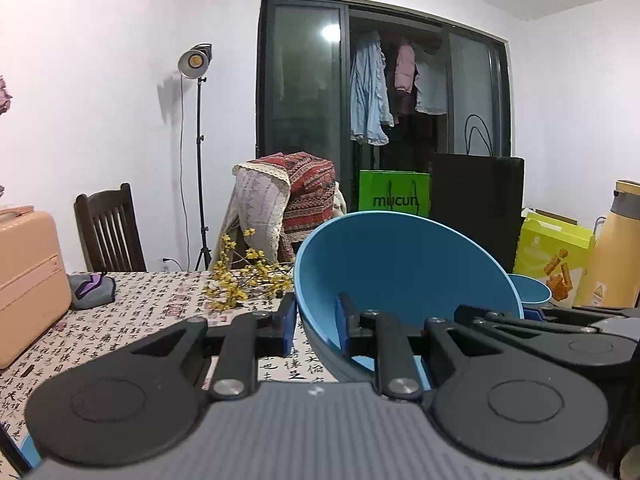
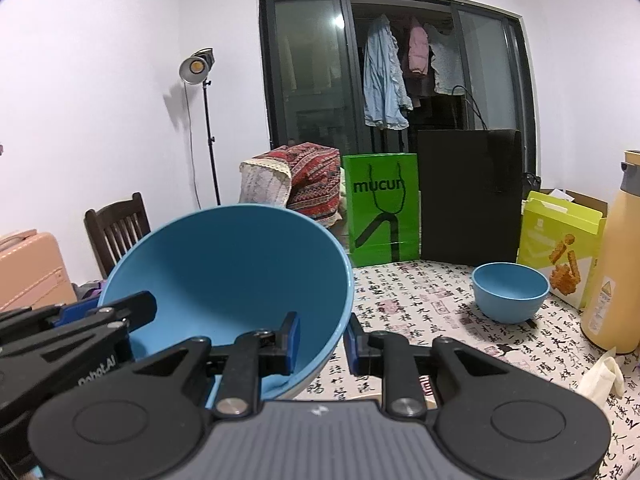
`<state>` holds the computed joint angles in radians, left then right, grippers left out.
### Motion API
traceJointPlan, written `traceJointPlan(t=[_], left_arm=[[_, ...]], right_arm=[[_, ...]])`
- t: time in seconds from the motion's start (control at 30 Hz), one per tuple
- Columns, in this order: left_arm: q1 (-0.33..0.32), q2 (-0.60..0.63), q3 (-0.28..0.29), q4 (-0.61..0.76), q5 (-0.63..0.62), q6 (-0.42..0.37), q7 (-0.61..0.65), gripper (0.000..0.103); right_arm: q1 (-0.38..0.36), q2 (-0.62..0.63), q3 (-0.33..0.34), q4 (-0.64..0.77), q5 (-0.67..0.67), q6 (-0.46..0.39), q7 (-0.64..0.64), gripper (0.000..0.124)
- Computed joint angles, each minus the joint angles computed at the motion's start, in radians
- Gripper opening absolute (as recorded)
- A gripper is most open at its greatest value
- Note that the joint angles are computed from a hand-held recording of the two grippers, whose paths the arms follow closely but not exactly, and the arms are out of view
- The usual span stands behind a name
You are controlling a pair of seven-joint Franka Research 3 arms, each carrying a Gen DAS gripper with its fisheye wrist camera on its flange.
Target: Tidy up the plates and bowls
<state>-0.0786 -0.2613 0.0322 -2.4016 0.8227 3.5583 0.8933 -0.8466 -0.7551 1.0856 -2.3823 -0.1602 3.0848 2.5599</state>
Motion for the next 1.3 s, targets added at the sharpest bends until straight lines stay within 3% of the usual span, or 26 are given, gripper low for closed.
traceJointPlan(t=[0.33,1.3], left_arm=[[0.012,-0.025,0.045,-0.021,0.044,0.016,-0.037,0.02],[0.128,-0.053,0.093,-0.057,0.133,0.079,-0.141,0.02]], right_arm=[[-0.011,0.004,0.039,0.029,0.004,0.004,0.004,0.023],[-0.065,0.03,0.175,0.139,0.052,-0.003,-0.027,0.023]])
